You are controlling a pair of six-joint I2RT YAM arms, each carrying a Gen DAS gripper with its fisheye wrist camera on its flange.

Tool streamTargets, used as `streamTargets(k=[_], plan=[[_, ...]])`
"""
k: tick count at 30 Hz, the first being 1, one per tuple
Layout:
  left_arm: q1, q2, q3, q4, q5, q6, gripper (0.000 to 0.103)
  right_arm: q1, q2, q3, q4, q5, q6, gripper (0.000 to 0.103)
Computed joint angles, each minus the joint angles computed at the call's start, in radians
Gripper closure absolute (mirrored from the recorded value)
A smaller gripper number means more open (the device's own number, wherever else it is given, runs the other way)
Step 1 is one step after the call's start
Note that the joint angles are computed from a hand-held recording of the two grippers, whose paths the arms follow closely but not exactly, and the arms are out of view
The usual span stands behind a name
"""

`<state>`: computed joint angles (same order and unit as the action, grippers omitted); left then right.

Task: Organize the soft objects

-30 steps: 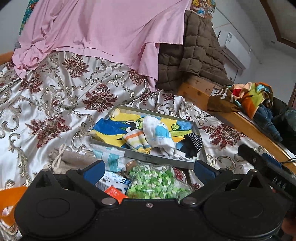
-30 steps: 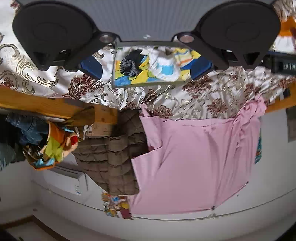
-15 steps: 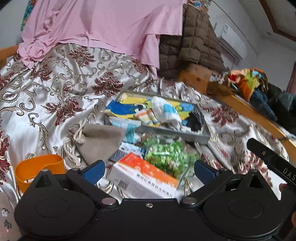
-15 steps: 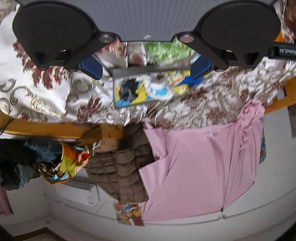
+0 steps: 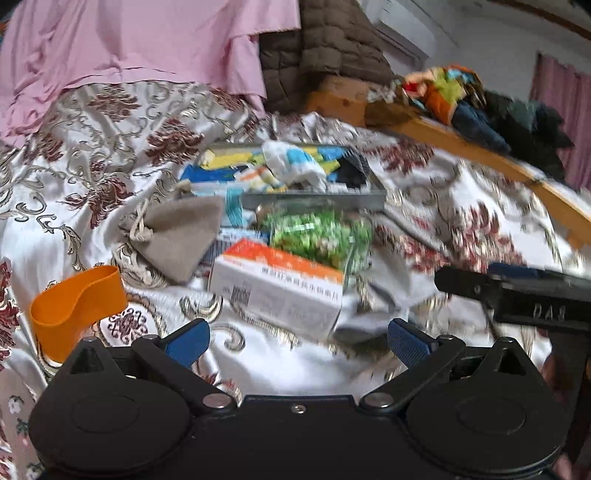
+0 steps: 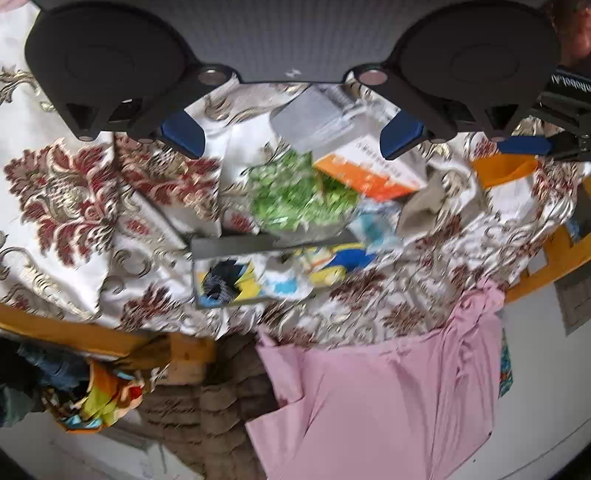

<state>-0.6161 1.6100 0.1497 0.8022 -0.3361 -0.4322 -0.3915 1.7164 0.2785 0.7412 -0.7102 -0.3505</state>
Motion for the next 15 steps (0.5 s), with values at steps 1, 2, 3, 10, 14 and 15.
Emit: streamTargets(k=[1,2,3,10,14,15], plan=[[0.002,0.003,-0.007,0.004,0.005,0.023,0.001,0.006,-0.009,0.006,-0.039,0.006,-0.016,0.000],[0.003,0.008,-0.014,0.012,0.010,0.048,0.001,0.013,-0.015,0.011,-0.074,0.012,-0.034,0.000],[0.007,0.012,-0.018,0.016,0.017,0.064,0.001,0.020,-0.016,0.020,-0.107,0.019,-0.050,0.000],[0.081,0.069,-0.019,0.070,0.120,0.124,0.001,0.072,-0.002,0.054,-0.205,0.060,-0.098,0.000],[0.123,0.111,-0.016,0.117,0.156,0.167,0.001,0.111,0.037,0.104,-0.255,0.102,-0.099,0.005],[0.139,0.120,-0.015,0.129,0.167,0.177,0.001,0.123,0.045,0.113,-0.261,0.111,-0.100,0.006]])
